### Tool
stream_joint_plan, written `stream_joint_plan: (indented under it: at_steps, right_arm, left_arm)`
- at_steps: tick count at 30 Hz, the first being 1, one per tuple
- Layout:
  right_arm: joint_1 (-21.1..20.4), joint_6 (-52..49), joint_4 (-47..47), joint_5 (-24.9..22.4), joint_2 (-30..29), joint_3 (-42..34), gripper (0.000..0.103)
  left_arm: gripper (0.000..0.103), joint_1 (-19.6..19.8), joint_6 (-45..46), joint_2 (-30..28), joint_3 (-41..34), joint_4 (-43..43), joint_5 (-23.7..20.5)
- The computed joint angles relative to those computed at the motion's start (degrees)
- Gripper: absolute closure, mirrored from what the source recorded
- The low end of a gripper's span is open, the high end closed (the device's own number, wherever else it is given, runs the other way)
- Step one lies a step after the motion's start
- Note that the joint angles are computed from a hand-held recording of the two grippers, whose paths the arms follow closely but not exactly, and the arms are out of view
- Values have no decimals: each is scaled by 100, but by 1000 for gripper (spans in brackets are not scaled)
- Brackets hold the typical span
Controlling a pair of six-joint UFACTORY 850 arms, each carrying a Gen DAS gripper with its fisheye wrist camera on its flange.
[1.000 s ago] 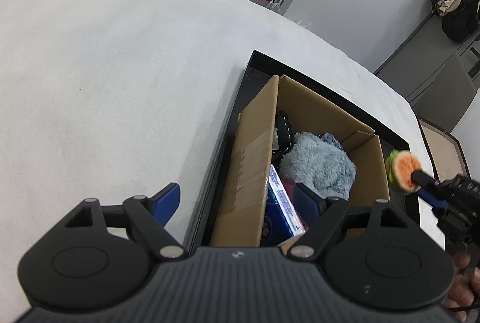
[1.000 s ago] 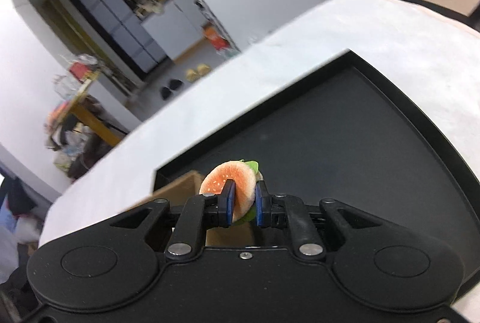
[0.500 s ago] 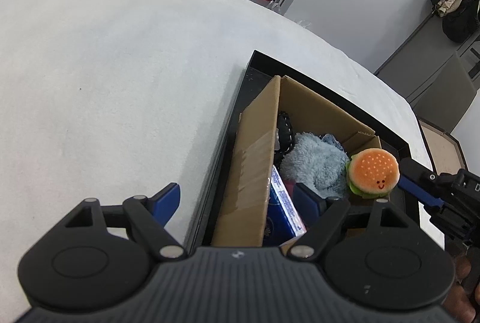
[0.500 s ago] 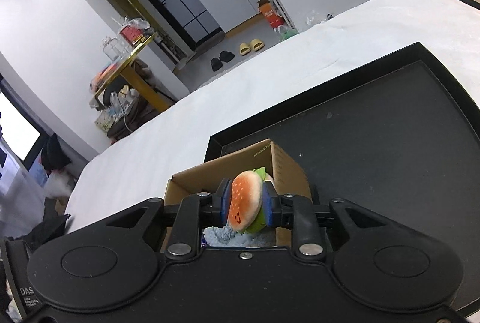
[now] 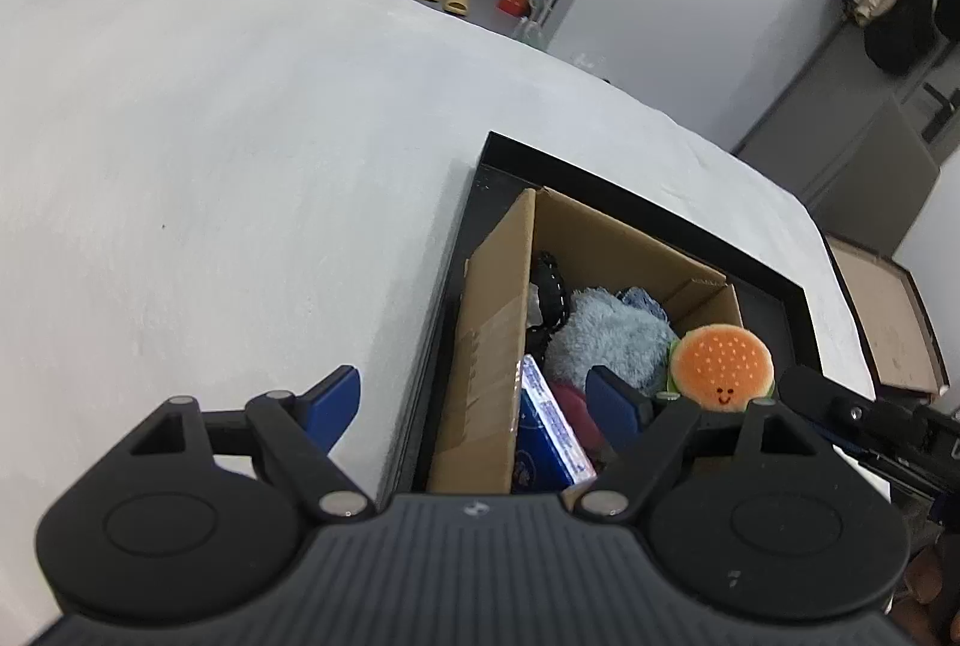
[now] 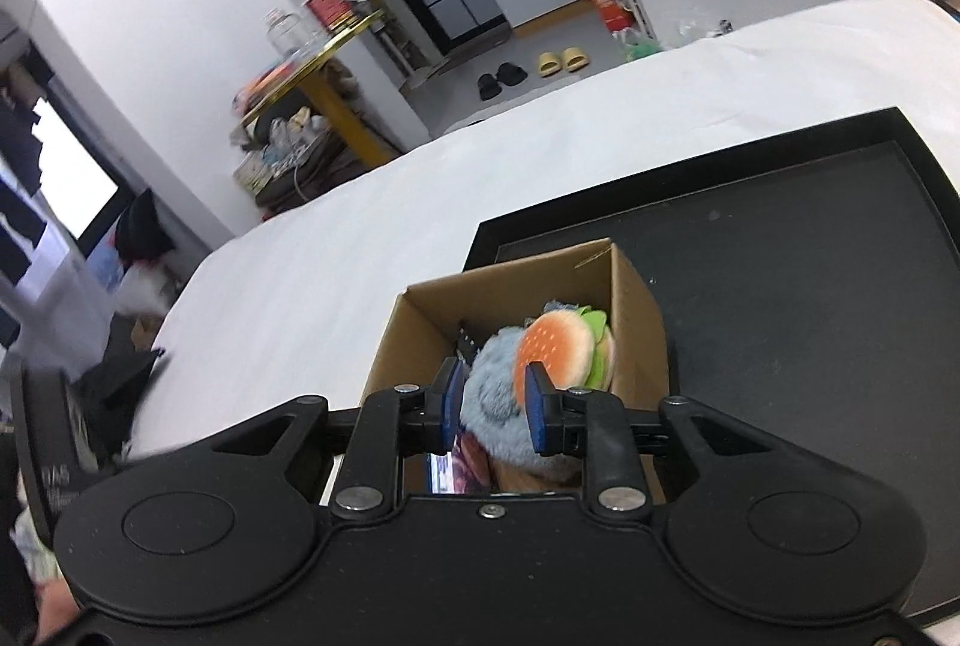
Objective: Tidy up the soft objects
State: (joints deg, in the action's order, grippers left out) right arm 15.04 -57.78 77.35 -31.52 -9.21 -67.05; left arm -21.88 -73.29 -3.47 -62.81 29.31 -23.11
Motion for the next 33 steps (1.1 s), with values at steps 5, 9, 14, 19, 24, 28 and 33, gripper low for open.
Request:
stream_joint_plan:
  at_steps: [5,9,14,19,24,28,33]
  right_arm:
    - [-42,495,-418,229,242,182,74]
    - [-108,839,-679,353,365,265,74]
    - [-70,1297,-1185,429,452,193,65]
    - [-22,1668,-1723,508,617,185,52]
    - [-52,2509,-2737,415,823,196,37]
    - [-140,2854,-3088,160,996,230,18]
    - [-176,2975,-3325,-37,1261,317,6]
  left_arm:
    - [22,26,951,14,-75,-560,-168]
    - [22,15,1365,118,-103,-725,-368]
    - [22,-3,1635,296,-164,-759,-642]
    - [22,-62,1829,436,-237,-781,-834]
    - [20,-160,2141,554,-294,-971,-1047]
    - [17,-226,2699,608,-334,-1441,-1180]
    - [16,-363,2877,711,-351,-1546,-1466]
